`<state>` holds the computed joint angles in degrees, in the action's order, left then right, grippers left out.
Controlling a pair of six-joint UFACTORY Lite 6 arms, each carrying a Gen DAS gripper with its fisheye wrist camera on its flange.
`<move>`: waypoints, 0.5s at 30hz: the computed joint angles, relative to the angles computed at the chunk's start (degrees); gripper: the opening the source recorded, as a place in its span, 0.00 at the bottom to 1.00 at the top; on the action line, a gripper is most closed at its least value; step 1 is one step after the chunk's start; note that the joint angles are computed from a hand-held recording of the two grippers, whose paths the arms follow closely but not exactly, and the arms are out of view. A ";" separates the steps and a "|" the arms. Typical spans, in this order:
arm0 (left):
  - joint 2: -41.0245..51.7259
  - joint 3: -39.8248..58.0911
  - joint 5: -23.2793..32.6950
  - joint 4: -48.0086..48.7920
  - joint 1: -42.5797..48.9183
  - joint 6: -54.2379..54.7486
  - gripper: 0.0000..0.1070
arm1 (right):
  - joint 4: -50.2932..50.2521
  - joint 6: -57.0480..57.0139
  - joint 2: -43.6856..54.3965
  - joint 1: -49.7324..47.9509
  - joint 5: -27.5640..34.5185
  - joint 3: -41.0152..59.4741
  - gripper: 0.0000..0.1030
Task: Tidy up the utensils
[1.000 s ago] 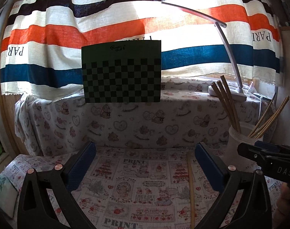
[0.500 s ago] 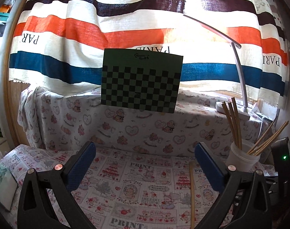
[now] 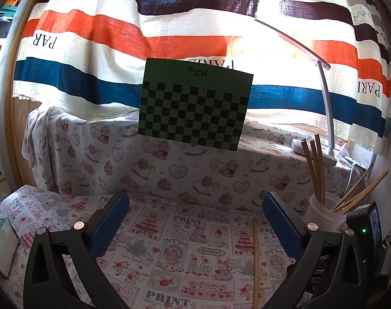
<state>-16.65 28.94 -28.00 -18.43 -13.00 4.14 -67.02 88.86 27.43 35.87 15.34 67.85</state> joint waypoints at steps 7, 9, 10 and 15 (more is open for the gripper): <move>-1.46 -0.72 -0.19 0.07 0.05 -0.11 0.96 | -12.97 13.56 -1.74 2.18 2.70 -1.62 0.12; -1.71 -0.82 -0.13 -0.25 0.05 -0.07 0.96 | -18.37 19.33 -3.57 2.78 3.80 -3.34 0.10; -1.74 -0.83 -0.11 -0.24 0.09 -0.20 0.96 | -21.73 22.80 -4.82 2.91 3.90 -4.51 0.01; -1.48 -0.80 -0.17 -0.69 0.03 0.03 0.96 | -41.27 42.19 -12.66 3.66 4.77 -11.64 0.00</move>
<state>-18.14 28.14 -28.17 -19.12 -12.97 4.17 -108.28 131.05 14.76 39.53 20.11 56.21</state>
